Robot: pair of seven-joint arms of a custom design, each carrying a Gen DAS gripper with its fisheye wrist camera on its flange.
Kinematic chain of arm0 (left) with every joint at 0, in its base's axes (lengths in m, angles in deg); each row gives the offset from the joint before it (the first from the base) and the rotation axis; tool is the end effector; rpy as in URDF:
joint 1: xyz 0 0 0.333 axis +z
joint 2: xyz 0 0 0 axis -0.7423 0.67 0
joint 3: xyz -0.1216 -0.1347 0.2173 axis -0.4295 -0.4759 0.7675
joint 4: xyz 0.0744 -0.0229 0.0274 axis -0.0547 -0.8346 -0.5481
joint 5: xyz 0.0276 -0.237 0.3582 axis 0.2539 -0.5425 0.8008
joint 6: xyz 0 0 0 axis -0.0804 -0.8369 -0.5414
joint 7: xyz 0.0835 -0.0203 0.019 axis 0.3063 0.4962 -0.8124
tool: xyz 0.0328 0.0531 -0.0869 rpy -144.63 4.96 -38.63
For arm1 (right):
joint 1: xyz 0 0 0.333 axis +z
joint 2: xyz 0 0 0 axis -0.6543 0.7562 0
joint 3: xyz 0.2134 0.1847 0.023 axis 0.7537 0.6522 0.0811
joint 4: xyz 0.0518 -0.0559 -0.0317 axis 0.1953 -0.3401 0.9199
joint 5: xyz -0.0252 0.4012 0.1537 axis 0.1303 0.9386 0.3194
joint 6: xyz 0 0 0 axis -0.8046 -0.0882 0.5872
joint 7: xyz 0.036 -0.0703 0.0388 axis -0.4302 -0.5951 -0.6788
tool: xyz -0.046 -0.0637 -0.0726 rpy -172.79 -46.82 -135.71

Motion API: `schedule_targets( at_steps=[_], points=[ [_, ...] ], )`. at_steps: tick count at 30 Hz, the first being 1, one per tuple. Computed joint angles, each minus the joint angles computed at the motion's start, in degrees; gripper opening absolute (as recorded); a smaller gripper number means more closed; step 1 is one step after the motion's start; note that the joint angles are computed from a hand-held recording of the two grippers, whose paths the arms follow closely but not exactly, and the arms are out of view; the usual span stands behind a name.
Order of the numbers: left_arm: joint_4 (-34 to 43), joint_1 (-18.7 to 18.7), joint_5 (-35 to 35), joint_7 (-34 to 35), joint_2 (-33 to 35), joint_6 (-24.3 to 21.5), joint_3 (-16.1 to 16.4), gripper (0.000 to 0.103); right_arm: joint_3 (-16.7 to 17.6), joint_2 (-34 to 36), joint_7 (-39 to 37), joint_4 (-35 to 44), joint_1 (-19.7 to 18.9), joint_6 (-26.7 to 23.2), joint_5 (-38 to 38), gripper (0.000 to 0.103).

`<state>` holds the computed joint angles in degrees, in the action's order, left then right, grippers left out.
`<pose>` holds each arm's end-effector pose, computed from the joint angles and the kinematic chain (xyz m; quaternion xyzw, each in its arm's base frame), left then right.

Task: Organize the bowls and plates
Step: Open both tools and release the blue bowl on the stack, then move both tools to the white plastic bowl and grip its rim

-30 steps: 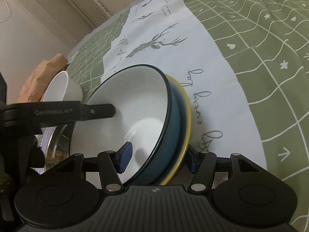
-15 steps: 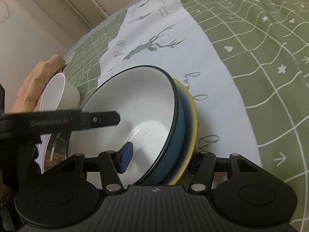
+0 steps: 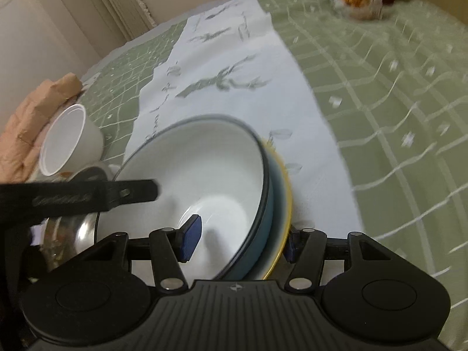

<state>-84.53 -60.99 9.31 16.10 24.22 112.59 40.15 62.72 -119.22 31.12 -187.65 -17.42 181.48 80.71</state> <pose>0.4759 -0.3072 0.5245 -0.7051 0.6350 -0.2857 0.1342 0.4457 0.1457 0.5032 -0.7100 0.6213 -0.0747 0.3230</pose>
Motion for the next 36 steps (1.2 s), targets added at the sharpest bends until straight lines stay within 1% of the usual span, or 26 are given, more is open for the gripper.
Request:
schedule_targets(
  at_steps=[3,6,8,9,11,15,17,18,19,20,21,22,23,25,27,28,29,30,33,36],
  points=[
    [-5.42,-0.60,-3.40,2.13,-4.98,5.93,1.61,0.033,4.23,-0.05,3.20,1.48,-3.39,0.29,-6.59,0.057],
    [-10.10,1.27,-3.93,2.69,-9.50,10.92,1.47,0.033,9.09,-0.33,7.26,2.96,-6.64,1.40,-15.81,0.057],
    [-12.73,2.68,-4.22,3.53,-11.98,13.40,1.36,0.033,11.51,-0.14,9.19,4.52,-7.54,1.54,-21.45,0.056],
    [-13.88,2.82,-4.82,4.96,-12.91,14.58,1.88,0.033,12.13,0.24,9.85,5.64,-7.37,1.25,-23.35,0.056],
    [-16.21,2.59,-6.75,8.53,-14.71,16.99,3.40,0.033,12.22,1.58,10.09,8.24,-5.99,0.39,-25.20,0.057],
    [-19.83,2.99,-10.35,14.71,-17.34,20.81,5.74,0.033,12.45,7.03,10.84,16.23,-3.06,-3.89,-25.44,0.058],
    [-22.65,1.16,-13.79,18.36,-19.21,23.39,8.85,0.033,12.74,10.50,11.96,20.68,-1.88,-6.38,-24.52,0.059],
    [-23.47,0.04,-15.66,19.93,-20.03,23.22,10.58,0.033,12.87,12.33,12.59,22.85,-1.37,-7.48,-23.98,0.060],
    [-23.69,-2.73,-17.68,22.33,-20.58,22.19,14.32,0.033,12.91,14.46,12.99,25.29,-0.73,-8.57,-23.09,0.061],
    [-23.95,-4.76,-21.65,25.68,-21.45,21.84,17.60,0.033,13.00,16.67,13.48,27.79,-0.18,-9.62,-22.22,0.064],
    [-24.56,-4.82,-23.45,26.71,-22.45,22.68,18.87,0.033,13.40,18.59,14.74,30.02,0.12,-10.55,-21.96,0.066],
    [-25.38,-2.88,-23.57,26.05,-23.76,23.76,18.83,0.033,13.73,20.78,16.19,32.49,0.42,-11.46,-21.59,0.067],
    [-26.14,0.95,-23.51,24.33,-25.14,23.95,16.80,0.033,13.82,22.92,16.99,34.85,0.89,-12.16,-20.70,0.070],
    [-28.21,10.25,-22.71,20.00,-28.67,23.50,11.68,0.033,14.26,26.60,18.73,38.81,1.57,-13.18,-20.47,0.074],
    [-29.48,17.86,-21.19,16.18,-31.48,20.90,7.66,0.033,15.03,30.50,21.11,43.05,2.24,-14.49,-23.00,0.082],
    [-29.91,20.93,-20.38,14.19,-32.38,19.23,6.44,0.033,15.24,31.90,22.12,44.40,2.64,-14.71,-24.45,0.083],
    [-30.21,22.16,-20.16,12.85,-32.56,18.38,6.37,0.033,15.44,33.36,23.12,45.76,3.13,-14.81,-25.99,0.084],
    [-30.51,22.24,-20.48,12.17,-32.23,18.03,7.30,0.033,15.58,34.88,23.60,47.23,3.67,-15.12,-27.00,0.086],
    [-30.78,18.68,-22.68,13.96,-30.55,18.87,11.62,0.033,15.67,38.55,23.40,50.48,5.12,-15.32,-27.59,0.086],
    [-29.93,14.07,-25.59,17.46,-28.29,21.44,14.65,0.033,15.54,41.25,23.21,51.97,6.19,-13.45,-27.58,0.086]
  ],
)
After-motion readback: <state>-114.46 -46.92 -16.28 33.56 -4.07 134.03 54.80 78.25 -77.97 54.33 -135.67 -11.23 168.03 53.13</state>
